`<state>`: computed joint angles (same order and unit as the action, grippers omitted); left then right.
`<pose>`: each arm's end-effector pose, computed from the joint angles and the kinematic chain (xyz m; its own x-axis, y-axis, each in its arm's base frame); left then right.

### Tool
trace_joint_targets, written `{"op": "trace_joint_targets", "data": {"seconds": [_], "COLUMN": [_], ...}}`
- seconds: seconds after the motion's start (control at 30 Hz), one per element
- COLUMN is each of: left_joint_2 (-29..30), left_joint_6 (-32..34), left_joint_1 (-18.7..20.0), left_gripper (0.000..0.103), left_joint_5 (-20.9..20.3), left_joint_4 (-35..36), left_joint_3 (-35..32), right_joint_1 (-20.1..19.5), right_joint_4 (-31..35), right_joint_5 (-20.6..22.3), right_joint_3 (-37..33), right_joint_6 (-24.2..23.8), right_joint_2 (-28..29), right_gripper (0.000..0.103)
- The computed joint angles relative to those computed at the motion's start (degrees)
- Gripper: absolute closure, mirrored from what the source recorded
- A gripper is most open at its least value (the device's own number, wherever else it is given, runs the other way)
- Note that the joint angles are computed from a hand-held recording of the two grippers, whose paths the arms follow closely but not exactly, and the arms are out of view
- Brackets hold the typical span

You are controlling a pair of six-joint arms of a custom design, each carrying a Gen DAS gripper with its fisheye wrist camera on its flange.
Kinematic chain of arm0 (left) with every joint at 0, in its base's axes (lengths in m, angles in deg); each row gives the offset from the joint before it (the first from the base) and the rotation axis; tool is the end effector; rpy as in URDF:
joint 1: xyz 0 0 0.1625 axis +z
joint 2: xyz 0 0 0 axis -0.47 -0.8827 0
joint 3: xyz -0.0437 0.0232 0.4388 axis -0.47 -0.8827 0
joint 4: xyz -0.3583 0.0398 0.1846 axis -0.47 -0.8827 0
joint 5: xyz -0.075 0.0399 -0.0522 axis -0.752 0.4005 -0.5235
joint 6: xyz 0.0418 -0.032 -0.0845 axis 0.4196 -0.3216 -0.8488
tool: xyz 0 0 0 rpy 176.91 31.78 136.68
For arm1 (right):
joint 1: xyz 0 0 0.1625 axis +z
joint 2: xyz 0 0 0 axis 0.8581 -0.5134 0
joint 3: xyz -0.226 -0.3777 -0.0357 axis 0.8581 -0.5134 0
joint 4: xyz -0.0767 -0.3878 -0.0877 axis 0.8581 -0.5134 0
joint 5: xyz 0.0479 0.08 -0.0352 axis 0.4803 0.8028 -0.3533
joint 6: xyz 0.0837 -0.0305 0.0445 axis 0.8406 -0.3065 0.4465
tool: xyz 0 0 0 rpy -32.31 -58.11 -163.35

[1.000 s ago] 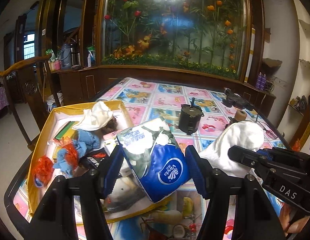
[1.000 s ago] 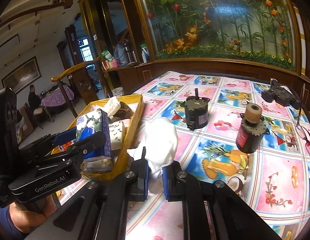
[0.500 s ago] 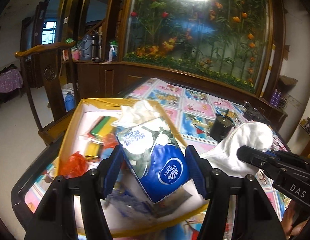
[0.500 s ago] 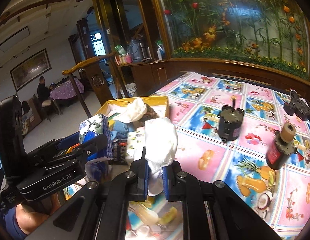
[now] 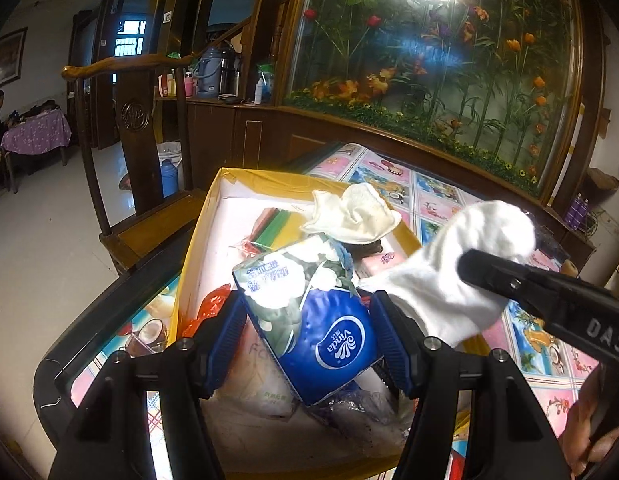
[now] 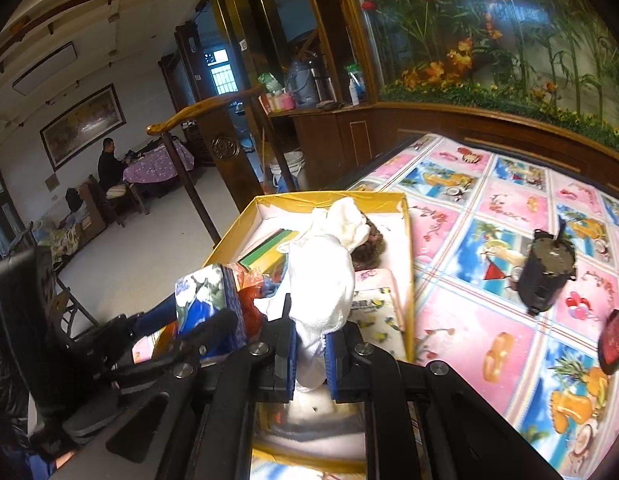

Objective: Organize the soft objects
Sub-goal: 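Lower the Vinda pack and white cloth into the box and open both grippers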

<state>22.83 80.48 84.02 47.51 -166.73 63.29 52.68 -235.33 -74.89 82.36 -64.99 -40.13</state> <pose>-0.1227 -0.5613 0.2616 -0.8161 -0.1225 -0.5648 0.4170 0.5518 -0.7223 0.3669 -0.6210 0.0787 -0.7511 -0.5274 0.3971 -0.6600 0.6130 -0.4343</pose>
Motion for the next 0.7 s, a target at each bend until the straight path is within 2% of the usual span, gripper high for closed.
{"op": "trace_joint_targets", "data": {"seconds": [0.43,0.7], "left_joint_2": [0.8,1.5], "left_joint_6": [2.2,3.0], "left_joint_1": [1.1,1.5], "left_gripper": [0.040,0.037], "left_joint_5": [0.7,-0.1], "left_joint_4": [0.6,1.1], "left_joint_3": [-1.3,-2.5], "right_joint_1": [0.2,-0.9], "right_joint_4": [9.0,10.8], "right_joint_5": [-3.8,-4.8], "right_joint_3": [-14.0,-15.6], "right_joint_6": [1.6,3.9], "right_joint_2": [9.0,9.8], "right_gripper": [0.089,0.086]}}
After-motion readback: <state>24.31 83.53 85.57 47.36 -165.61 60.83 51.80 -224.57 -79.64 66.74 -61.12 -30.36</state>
